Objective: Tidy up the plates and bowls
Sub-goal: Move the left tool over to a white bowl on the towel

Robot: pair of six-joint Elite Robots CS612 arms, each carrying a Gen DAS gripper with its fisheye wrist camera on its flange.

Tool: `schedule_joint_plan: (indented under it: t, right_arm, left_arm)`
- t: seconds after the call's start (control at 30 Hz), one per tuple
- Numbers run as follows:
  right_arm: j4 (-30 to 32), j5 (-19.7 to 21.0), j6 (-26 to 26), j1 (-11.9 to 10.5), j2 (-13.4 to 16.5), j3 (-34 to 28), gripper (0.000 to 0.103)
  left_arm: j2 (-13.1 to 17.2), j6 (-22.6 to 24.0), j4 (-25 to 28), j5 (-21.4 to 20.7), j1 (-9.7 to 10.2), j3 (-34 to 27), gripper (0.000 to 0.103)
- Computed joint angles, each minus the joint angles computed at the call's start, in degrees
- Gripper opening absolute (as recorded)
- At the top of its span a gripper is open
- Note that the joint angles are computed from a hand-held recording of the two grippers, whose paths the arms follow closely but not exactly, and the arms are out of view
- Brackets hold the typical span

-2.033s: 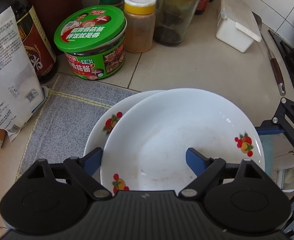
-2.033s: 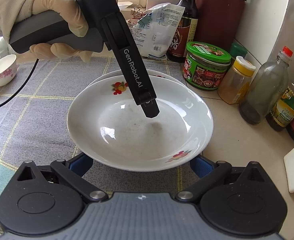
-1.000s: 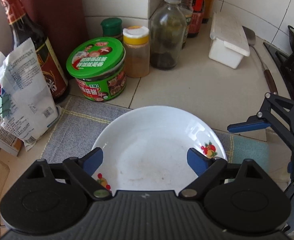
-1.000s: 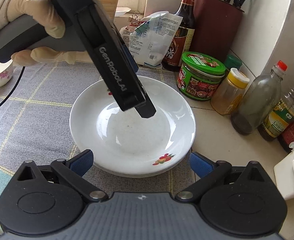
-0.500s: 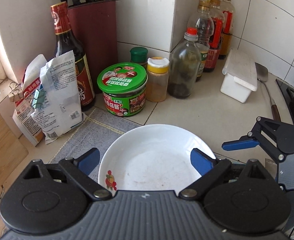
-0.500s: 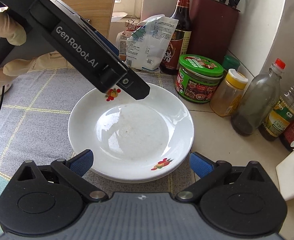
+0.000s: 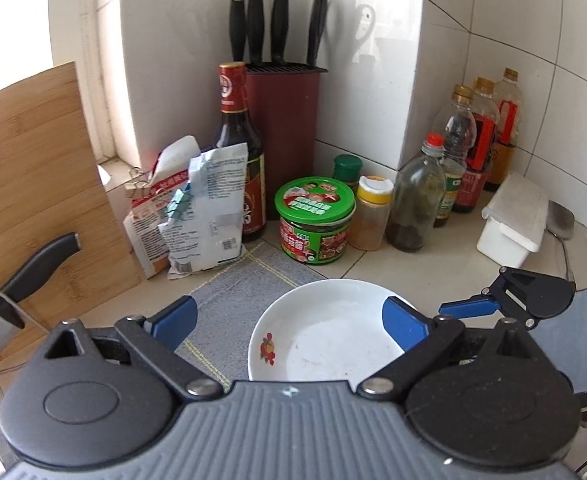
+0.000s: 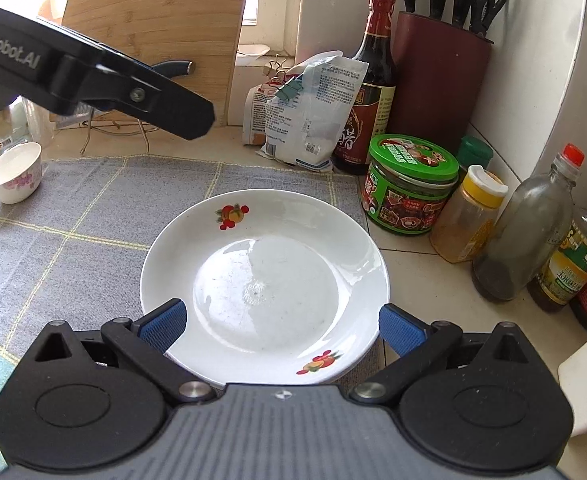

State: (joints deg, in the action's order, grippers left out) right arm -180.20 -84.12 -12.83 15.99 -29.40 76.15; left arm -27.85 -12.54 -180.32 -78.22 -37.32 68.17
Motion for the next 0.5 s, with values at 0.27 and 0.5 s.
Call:
schedule_joint_plan:
  t: [0.27, 0.5]
  right_arm:
    - [-0.7, 4.1, -1.9, 0.0, 0.6, -0.4, 0.103]
    - [-3.5, 7.0, -2.4, 1.0, 0.3, 1.2, 0.103]
  left_arm:
    - [-3.4, -8.7, -4.1, 10.4, -1.99, 8.3, 0.100]
    - [-5.8, -16.6, -4.8, 15.2, -3.04, 15.1, 0.100]
